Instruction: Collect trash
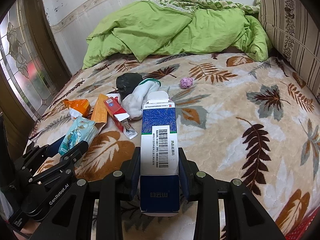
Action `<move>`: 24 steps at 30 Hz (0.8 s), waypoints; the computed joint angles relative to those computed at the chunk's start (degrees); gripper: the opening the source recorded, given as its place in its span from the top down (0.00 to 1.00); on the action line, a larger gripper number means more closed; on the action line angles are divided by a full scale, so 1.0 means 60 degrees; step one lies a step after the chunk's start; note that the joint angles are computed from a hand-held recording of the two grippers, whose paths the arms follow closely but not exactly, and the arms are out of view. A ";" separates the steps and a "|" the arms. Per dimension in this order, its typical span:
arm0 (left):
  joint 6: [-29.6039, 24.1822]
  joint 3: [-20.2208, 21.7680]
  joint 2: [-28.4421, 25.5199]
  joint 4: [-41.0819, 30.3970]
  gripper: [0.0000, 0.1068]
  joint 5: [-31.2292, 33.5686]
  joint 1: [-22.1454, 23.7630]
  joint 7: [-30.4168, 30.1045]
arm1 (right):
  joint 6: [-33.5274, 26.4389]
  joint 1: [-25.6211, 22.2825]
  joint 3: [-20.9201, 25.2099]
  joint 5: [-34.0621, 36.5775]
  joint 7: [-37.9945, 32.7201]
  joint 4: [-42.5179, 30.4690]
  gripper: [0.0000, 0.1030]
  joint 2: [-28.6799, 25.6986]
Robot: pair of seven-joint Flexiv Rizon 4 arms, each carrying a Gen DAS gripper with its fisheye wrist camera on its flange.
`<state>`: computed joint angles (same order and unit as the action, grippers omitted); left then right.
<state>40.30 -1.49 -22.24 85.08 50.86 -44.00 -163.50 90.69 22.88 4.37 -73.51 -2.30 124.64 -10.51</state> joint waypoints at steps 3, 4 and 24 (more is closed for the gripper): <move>0.0078 0.0001 0.0000 -0.0008 0.60 0.0054 0.0010 0.0043 | -0.0217 0.0010 -0.0072 -0.0688 0.0523 -0.0048 0.65 0.0114; 0.0126 0.0007 0.0014 0.0017 0.60 0.0078 0.0010 0.0031 | -0.0347 -0.0030 -0.0018 -0.0888 0.0664 -0.0071 0.65 0.0150; 0.0169 -0.0032 0.0087 0.0102 0.60 0.0163 0.0009 -0.0079 | -0.2857 -0.0269 0.0959 -0.2959 0.1214 -0.0240 0.65 0.0678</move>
